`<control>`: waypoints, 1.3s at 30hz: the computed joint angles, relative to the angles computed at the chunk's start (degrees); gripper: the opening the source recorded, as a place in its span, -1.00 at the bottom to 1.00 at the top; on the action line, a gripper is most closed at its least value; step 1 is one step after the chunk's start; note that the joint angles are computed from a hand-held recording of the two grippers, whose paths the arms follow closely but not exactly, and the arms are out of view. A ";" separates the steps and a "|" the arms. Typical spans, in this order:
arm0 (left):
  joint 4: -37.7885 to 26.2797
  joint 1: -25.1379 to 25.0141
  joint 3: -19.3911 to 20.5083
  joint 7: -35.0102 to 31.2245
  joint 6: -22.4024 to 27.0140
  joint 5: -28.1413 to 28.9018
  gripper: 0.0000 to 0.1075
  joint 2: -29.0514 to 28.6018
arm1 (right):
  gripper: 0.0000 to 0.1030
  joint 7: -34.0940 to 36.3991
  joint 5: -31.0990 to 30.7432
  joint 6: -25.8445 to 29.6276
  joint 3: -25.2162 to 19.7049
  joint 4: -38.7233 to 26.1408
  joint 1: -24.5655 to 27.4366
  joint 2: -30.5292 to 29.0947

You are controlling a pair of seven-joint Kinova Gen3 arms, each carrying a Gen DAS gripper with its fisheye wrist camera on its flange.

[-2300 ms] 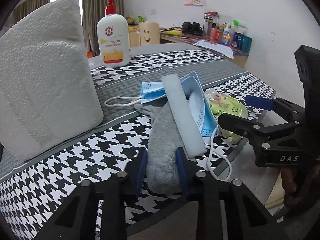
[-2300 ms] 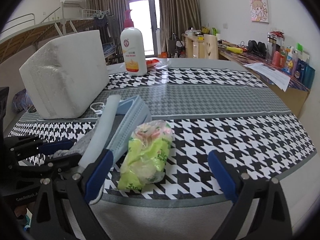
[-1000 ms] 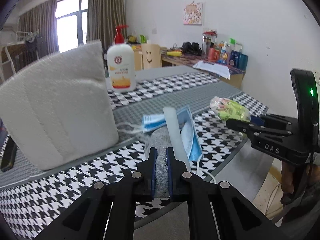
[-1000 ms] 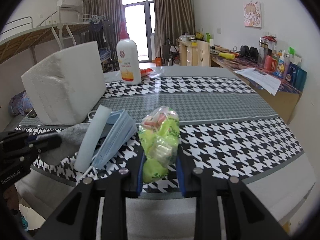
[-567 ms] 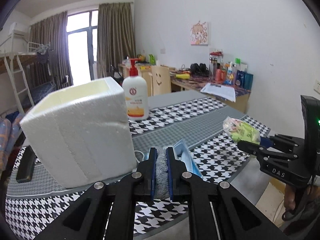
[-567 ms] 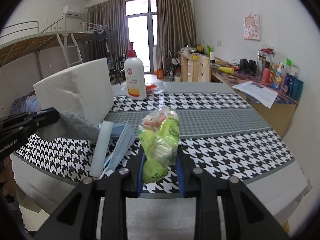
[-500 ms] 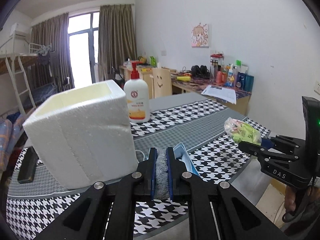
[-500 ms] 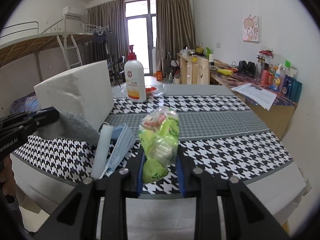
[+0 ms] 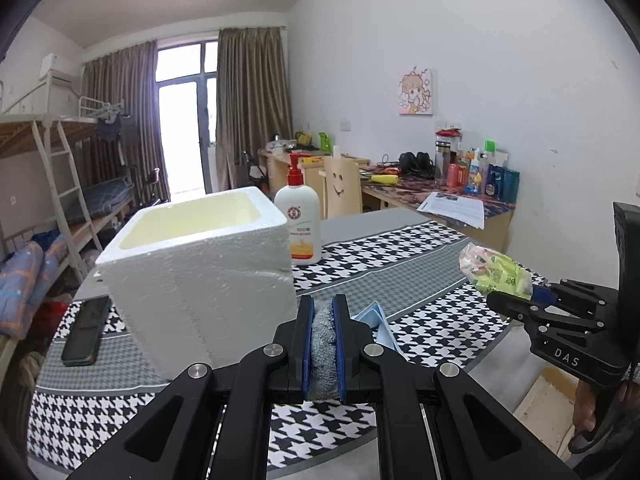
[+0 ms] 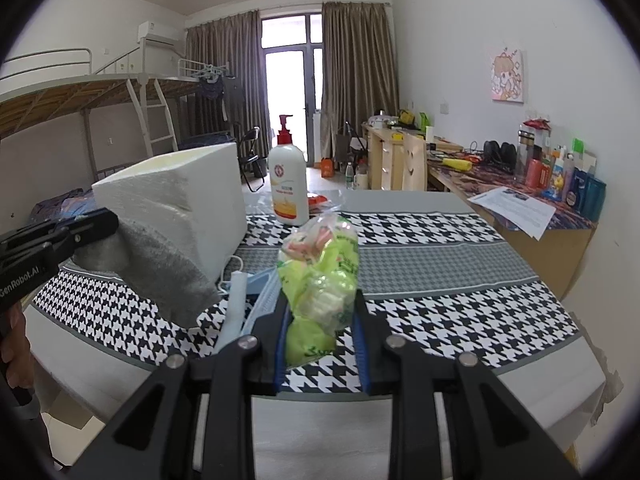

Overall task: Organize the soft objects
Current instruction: 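Lift and carry the sock and snack bag toward the white foam box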

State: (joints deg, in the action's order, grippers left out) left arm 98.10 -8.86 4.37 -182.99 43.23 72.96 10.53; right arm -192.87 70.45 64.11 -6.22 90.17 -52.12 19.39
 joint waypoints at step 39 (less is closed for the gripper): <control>5.60 -4.72 -5.52 3.05 -5.52 1.52 -0.82 -4.39 | -0.39 12.24 -1.44 -15.93 4.52 -9.26 -2.55 5.32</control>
State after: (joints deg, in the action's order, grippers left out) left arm 103.70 -13.58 -1.15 -179.94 37.71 74.47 6.15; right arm -180.63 69.01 48.18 -1.70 80.91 -54.68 24.71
